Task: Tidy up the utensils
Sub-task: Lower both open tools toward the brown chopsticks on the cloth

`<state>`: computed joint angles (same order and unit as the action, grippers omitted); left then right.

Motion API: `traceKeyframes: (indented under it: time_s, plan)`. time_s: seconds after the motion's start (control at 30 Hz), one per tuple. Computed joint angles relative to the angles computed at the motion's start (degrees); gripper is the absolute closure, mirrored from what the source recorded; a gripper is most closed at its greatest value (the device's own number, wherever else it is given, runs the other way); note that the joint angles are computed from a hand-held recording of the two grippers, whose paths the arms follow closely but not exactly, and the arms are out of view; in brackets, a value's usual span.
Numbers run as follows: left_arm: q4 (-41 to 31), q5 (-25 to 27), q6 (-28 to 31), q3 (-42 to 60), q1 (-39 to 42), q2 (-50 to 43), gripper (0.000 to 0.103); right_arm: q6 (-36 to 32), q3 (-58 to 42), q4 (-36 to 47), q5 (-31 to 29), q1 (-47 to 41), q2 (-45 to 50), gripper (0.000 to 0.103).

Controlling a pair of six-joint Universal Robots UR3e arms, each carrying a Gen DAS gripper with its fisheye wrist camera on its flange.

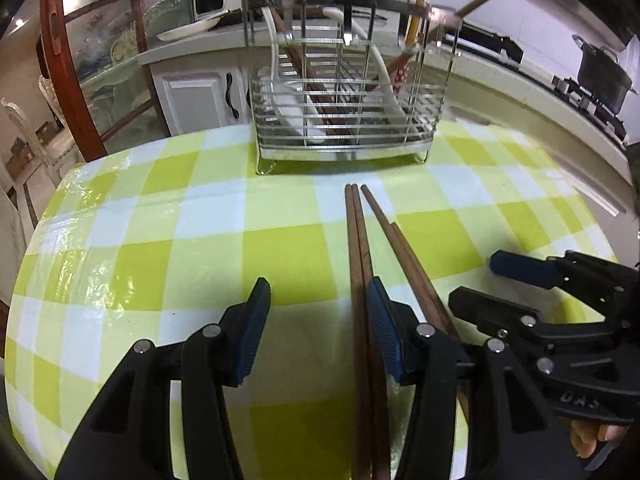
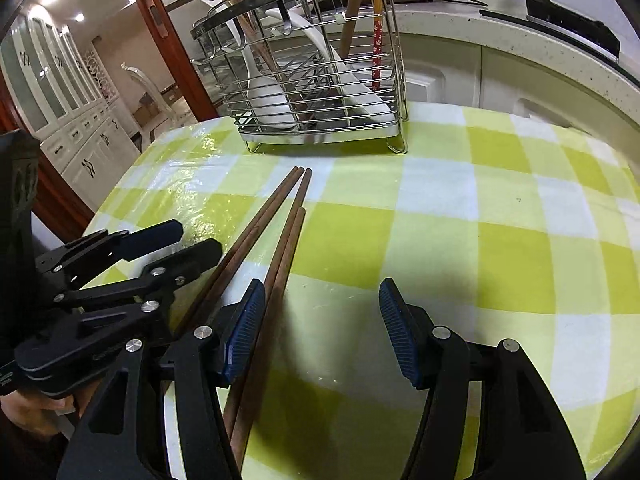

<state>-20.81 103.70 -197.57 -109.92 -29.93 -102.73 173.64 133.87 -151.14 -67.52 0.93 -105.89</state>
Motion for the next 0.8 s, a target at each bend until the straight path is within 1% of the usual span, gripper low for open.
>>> traceKeyframes:
  time_s: [0.17,0.23,0.33,0.37,0.43,0.53,0.6,0.73,0.8]
  plan:
    - [-1.07,0.89,-0.72,1.09,0.08,-1.47,0.054,-0.46,0.15,0.23,0.17,-0.29,-0.45,0.046]
    - [-0.85,0.59,-0.67,1.03,0.22,-1.59,0.054,-0.25,-0.07,-0.03,-0.60,0.15,-0.20,0.046]
    - [-0.51,1.65,-0.60,1.14,-0.26,-2.03,0.054,0.16,-0.34,-0.51,-2.52,0.87,0.15,0.046]
    - [-0.63,2.68,-0.79,1.16,-0.57,-2.06,0.055,0.27,-0.45,-0.51,-3.17,1.07,0.17,0.046]
    - [-1.48,3.74,-1.15,1.26,-0.70,-1.78,0.059,0.31,-0.49,-0.29,-4.00,1.07,-0.01,0.046]
    - [-2.90,5.62,-2.18,0.82,-0.68,-0.84,0.062,0.01,-0.63,0.62,-3.59,0.76,-0.51,0.046]
    - [-2.89,5.54,-2.80,-1.15,0.51,0.88,0.063,-0.29,-1.32,0.59,-3.97,1.96,0.02,0.046]
    - [-3.36,5.83,-3.49,-5.01,2.92,4.70,0.063,1.11,-3.25,-1.37,-7.95,6.38,3.48,0.044]
    - [-2.94,5.06,-3.37,-7.37,4.36,6.85,0.061,1.44,-3.86,-2.07,-9.45,7.59,4.50,0.043]
